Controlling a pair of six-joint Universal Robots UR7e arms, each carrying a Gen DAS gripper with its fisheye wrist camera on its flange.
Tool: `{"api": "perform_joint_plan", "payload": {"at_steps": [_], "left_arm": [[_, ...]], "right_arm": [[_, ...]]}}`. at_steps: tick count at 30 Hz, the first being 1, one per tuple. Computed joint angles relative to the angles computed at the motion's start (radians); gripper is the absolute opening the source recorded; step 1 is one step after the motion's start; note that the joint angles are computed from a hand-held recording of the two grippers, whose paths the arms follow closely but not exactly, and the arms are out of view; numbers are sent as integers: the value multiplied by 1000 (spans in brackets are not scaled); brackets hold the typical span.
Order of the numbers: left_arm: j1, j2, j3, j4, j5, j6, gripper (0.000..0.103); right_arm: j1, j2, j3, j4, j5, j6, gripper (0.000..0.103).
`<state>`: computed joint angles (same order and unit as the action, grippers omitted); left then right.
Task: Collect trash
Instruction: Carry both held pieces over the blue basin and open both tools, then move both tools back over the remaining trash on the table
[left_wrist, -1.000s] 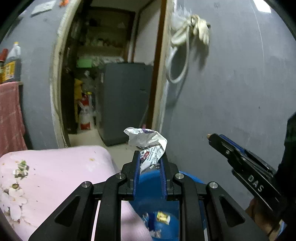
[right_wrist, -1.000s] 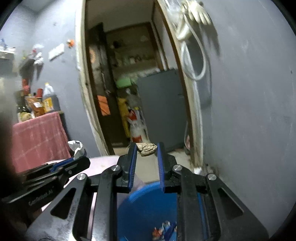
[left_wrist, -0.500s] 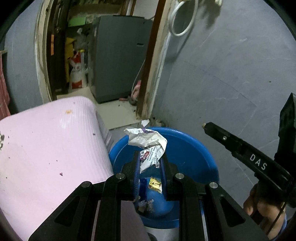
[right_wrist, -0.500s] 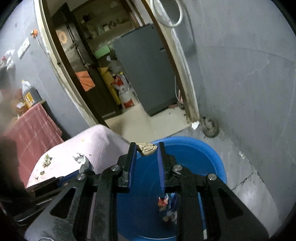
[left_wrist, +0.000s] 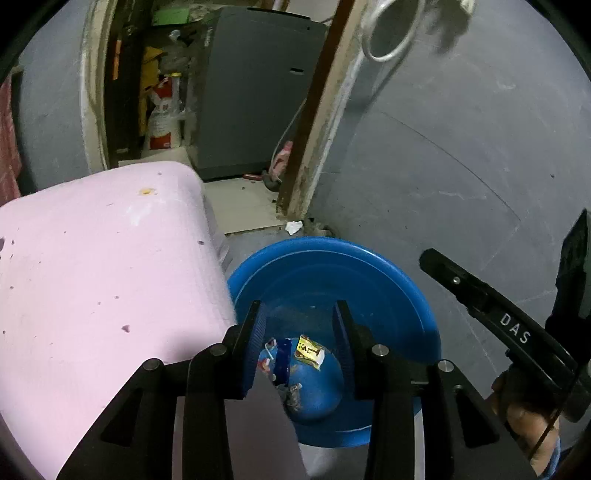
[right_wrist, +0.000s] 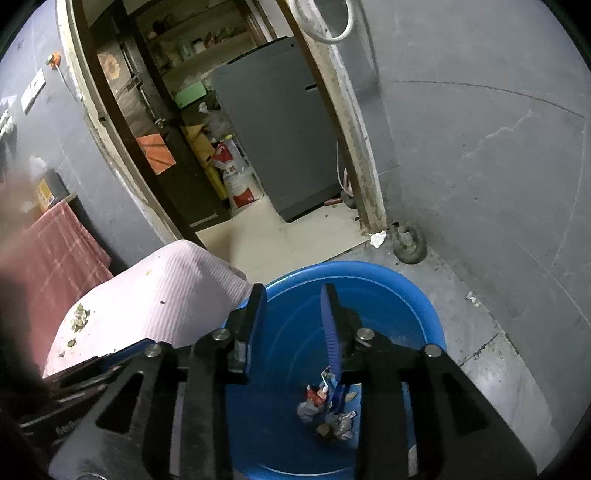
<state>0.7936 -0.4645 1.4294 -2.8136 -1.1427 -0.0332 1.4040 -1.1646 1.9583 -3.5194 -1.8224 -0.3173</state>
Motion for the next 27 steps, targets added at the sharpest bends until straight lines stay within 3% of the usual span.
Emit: {"api": "perform_joint_plan", "payload": {"at_steps": [3,8,11,13,18,20,27], "left_arm": [[-3,-20,28,-41,6,-18,39],[-11,-55,77,-162,48,-8,55],[-19,-72,106,-247,84,12,67],[-26,-83,130,-318,109,32,81],[-35,-106,178,-467,149,99,88],[-47,-110,202,-535,189,127,101],[-50,-131,245,-713,237,225,101]], "right_arm": [[3,2,5,-26,7,-4,37],[9,8,14,-89,33,-30,56],[15,14,25,-148,62,-58,69],[21,22,32,-200,85,-82,78],[34,37,51,-306,146,-129,93],[37,45,57,-346,174,-141,100],[64,78,66,-458,243,-202,103]]}}
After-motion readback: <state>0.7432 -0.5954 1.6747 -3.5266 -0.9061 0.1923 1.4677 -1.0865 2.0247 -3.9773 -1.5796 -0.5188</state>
